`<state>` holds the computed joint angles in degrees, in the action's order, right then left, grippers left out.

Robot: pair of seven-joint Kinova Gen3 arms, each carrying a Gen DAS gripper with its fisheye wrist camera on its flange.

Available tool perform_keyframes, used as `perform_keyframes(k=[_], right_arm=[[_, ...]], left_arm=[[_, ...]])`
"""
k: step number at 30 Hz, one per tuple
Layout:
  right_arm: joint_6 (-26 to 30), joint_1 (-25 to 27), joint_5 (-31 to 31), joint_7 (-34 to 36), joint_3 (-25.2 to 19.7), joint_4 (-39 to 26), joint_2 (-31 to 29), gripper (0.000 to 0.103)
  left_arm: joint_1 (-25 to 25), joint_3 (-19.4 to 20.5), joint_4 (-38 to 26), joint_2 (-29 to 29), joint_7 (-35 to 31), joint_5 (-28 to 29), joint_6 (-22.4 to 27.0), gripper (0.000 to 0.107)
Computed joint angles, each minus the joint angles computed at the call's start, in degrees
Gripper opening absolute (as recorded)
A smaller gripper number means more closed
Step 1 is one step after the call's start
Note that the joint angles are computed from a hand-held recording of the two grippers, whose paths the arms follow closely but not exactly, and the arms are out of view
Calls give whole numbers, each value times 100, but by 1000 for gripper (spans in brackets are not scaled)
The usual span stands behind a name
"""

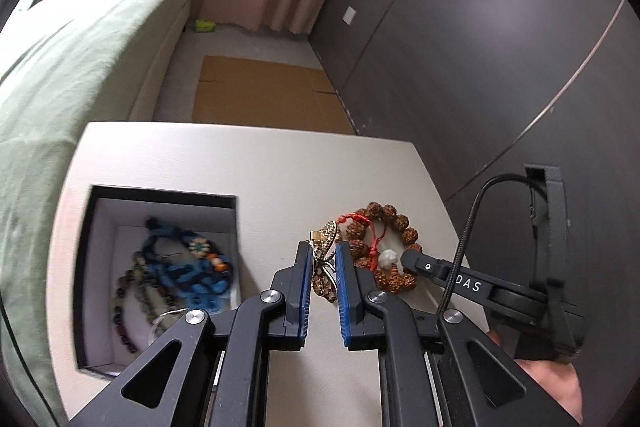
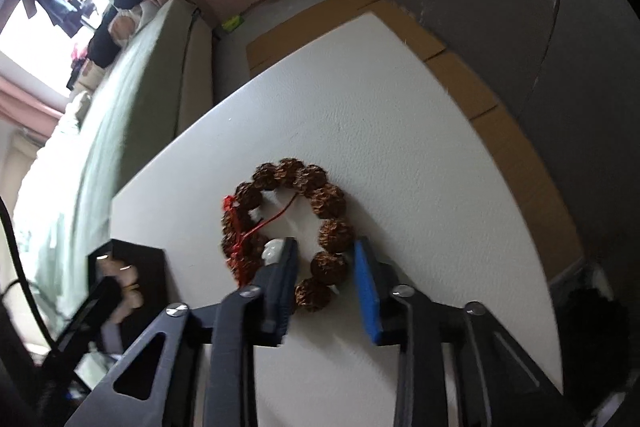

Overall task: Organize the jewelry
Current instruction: 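Lift the butterfly bracelet with the left tool while the right tool grasps the large brown bead bracelet, then release the butterfly bracelet in the box with the left tool while the right tool drops the brown bracelet in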

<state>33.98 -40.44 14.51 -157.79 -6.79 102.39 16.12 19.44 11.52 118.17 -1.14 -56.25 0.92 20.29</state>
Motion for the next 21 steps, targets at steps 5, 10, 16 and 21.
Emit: perform_keyframes(k=[5,10,16,21], right_arm=[[-70,-84,186,-207,53,118,-123,21],[-915,228,176,-451,-223,628,-554,21],[-1827,277,1133,-1445,-413,1167,-1096,20],[-2016,-521,2298,-2582,145,1374,-1416,20]], left_arm=[[-116,-24,206,-416,102,-44,73,12],[-320,-92,435,-803,18,146,122,12],[-477,-289,639,-1154,-264,506,231,12],[-642,-273,697,-1320,-334,585,351,12]])
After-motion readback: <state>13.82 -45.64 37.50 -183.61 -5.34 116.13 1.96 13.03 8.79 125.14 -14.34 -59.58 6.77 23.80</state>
